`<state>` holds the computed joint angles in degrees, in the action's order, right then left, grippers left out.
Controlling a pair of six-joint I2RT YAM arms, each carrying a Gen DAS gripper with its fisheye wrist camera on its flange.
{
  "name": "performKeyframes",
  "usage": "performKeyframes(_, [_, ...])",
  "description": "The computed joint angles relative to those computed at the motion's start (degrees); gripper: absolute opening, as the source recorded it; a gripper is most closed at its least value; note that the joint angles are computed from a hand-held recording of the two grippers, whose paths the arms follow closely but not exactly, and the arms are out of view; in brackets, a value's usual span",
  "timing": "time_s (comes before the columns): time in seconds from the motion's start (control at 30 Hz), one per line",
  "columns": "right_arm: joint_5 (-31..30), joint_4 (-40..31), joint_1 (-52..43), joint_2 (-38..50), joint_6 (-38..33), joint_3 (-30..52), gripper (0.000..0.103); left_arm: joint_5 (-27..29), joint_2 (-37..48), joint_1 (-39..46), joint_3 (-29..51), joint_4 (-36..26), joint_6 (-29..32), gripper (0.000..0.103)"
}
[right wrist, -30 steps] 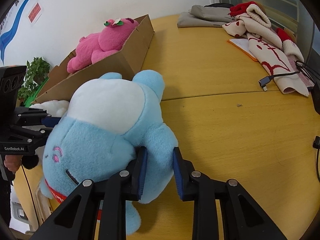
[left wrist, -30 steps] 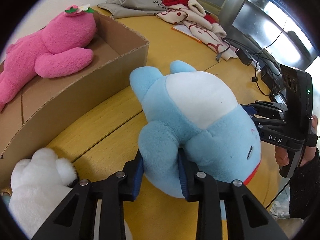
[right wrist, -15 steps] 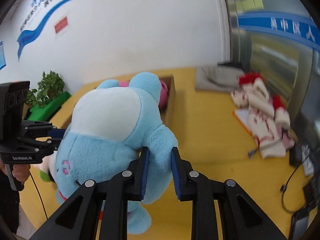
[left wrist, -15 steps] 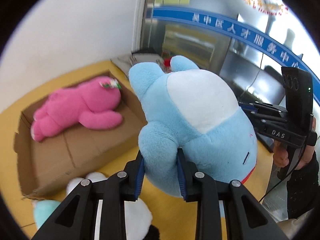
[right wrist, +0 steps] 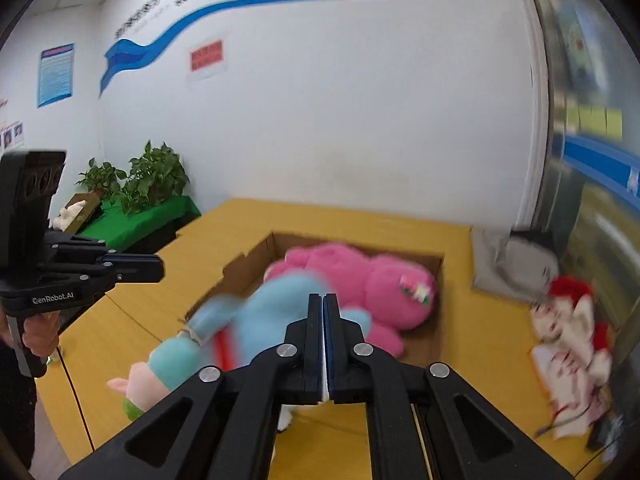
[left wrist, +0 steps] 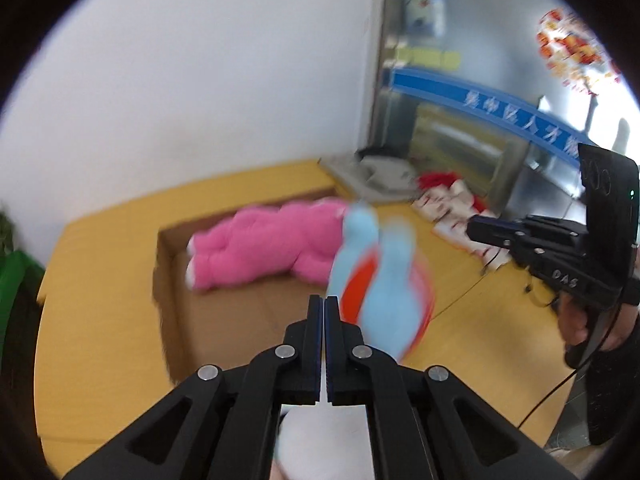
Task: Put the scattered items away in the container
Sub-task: 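Carry the light blue plush into the box and open both grippers, then regrasp the light blue plush with both grippers and press it beside the pink bear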
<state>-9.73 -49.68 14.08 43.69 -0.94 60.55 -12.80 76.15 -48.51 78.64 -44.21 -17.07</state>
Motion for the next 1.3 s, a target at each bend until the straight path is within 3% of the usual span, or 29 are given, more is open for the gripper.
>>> performKeyframes(0.1, [-2.43,2.88,-4.83,0.79,0.87,-8.32,0.048,5.59,-0.38,4.12,-4.86,2.66,-0.48,0.002])
performKeyframes(0.13, [-4.69,3.76,-8.1,1.39,0.2,-10.05,0.067,6.66,-0.11,4.85,-5.41,3.35,-0.07,0.004])
performKeyframes(0.17, [-6.44,4.65,-10.6,1.61,0.19,-11.61,0.076,7.22,0.52,5.24,-5.45,3.93,0.24,0.006])
performKeyframes(0.27, [-11.07,6.33,-17.09,2.6,-2.36,-13.9,0.086,9.12,2.98,6.47,-4.08,5.14,0.76,0.027])
performKeyframes(0.33, [-13.21,6.57,-20.94,3.2,-5.7,-14.12,0.093,9.82,5.31,6.88,-2.69,6.6,0.14,0.049])
performKeyframes(0.53, [-15.23,10.27,-25.04,9.75,-9.39,-12.69,0.1,12.8,10.42,7.86,-1.6,10.2,-1.89,0.05])
performKeyframes(0.67, [-14.85,16.15,-23.04,20.24,-8.8,-9.41,0.1,13.64,15.41,7.85,2.29,9.57,-0.69,0.05])
performKeyframes(0.77, [-11.27,22.42,-20.52,25.92,-7.77,-7.66,0.1,15.13,19.73,8.48,6.81,9.0,0.63,0.05])
performKeyframes(0.93, [-10.68,28.31,-22.62,35.71,-7.45,-3.04,0.098,15.14,32.97,10.48,21.02,5.83,4.24,0.05])
performKeyframes(1.1, [-12.11,28.89,-25.7,42.67,-9.94,1.31,0.077,17.21,48.38,12.97,37.65,0.68,3.98,0.05])
performKeyframes(1.17, [-12.04,29.22,-25.28,44.23,-12.2,2.21,0.061,18.66,53.85,13.33,44.15,-1.57,4.9,0.05])
performKeyframes(1.2, [-12.04,29.35,-24.84,45.28,-13.23,2.76,0.058,19.04,55.66,13.39,46.3,-2.13,5.19,0.05])
performKeyframes(1.3, [-11.77,29.58,-23.46,47.81,-15.37,3.77,0.031,20.56,59.83,13.6,50.83,-3.04,4.47,0.047])
